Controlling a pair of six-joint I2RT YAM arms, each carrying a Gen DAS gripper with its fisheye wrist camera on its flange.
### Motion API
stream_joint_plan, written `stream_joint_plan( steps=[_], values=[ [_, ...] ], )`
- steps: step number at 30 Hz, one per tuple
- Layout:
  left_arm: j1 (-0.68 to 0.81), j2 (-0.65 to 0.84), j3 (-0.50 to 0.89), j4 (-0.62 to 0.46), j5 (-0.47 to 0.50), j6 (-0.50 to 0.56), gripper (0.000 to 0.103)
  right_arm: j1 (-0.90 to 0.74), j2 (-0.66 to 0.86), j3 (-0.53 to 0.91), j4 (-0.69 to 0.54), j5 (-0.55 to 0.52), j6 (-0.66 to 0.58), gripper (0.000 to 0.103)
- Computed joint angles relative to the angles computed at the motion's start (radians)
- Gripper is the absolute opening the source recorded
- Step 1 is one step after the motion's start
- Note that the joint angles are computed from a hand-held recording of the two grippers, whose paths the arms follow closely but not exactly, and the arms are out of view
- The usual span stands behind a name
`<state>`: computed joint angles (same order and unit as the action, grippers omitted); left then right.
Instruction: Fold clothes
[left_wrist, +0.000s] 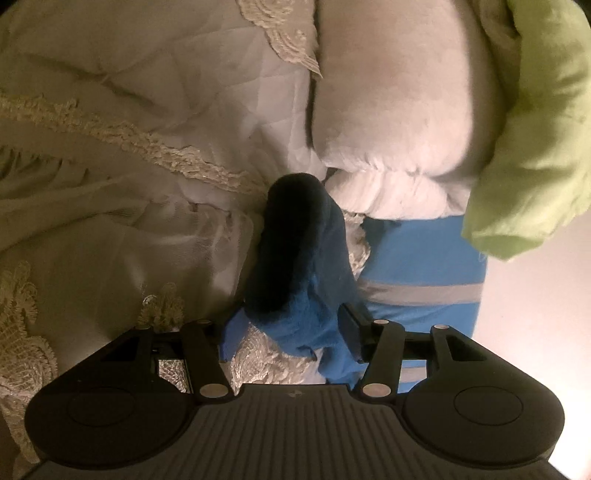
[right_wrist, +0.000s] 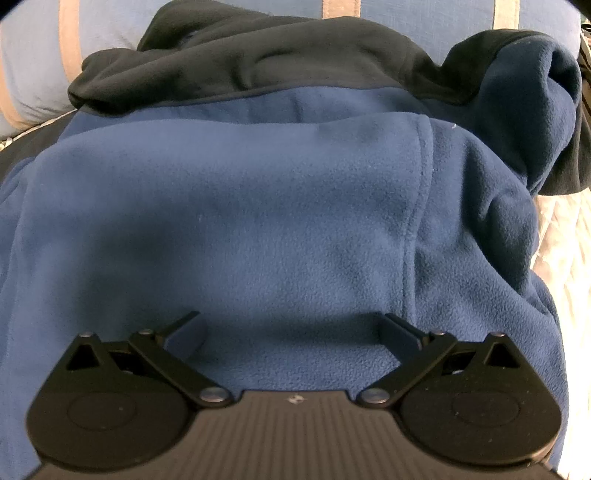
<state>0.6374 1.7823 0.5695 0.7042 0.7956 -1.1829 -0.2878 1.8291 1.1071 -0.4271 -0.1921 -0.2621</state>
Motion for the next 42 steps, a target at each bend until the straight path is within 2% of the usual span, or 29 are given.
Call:
stream_joint_plan(
  steps=[3,6,10,18,23,29,30,32,33,34,38,40,42],
  values=[
    [-0.002,-0.007,0.019,-0.043,-0.013,-0.01,0.04,0.0,-0.001,-0.003,0.003,0.003,-0.005,0.103],
    [-0.001,-0.031,0.06,-0.156,-0.03,0.004,0.035,0.001,-0.001,-0.005,0.007,0.006,-0.007,0.103],
    [-0.024,-0.064,0.124,-0.322,-0.085,0.078,0.027,0.0,-0.001,-0.008,0.011,0.006,-0.01,0.103],
    [-0.02,-0.165,0.352,-0.768,-0.197,0.426,0.022,-0.004,0.001,0.015,-0.018,-0.001,-0.014,0.103],
    [0.01,-0.189,0.503,-0.945,-0.301,0.574,0.02,-0.007,0.007,0.024,-0.027,-0.005,-0.016,0.103],
    [-0.005,-0.186,0.59,-1.013,-0.484,0.737,0.018,-0.008,0.01,0.026,-0.028,-0.007,-0.016,0.103],
    [-0.013,-0.182,0.593,-1.014,-0.521,0.756,0.005,-0.008,0.012,0.027,-0.028,-0.006,-0.017,0.103],
    [-0.028,-0.172,0.596,-1.013,-0.593,0.79,0.005,-0.01,0.016,0.032,-0.03,-0.006,-0.021,0.103],
    [-0.028,-0.164,0.588,-1.007,-0.617,0.785,0.0,-0.01,0.015,0.032,-0.029,-0.006,-0.022,0.103],
    [-0.025,-0.157,0.58,-1.002,-0.634,0.78,0.0,-0.011,0.014,0.03,-0.028,-0.006,-0.024,0.103],
    [0.03,-0.15,0.539,-0.989,-0.582,0.759,0.0,-0.014,-0.003,0.008,-0.005,-0.006,-0.042,0.103],
    [0.068,-0.145,0.535,-1.004,-0.492,0.747,0.002,-0.012,-0.011,0.002,-0.004,-0.009,-0.041,0.103],
    [0.104,-0.139,0.532,-1.023,-0.399,0.746,0.018,-0.011,-0.019,-0.004,-0.002,-0.022,-0.039,0.103]
  ],
)
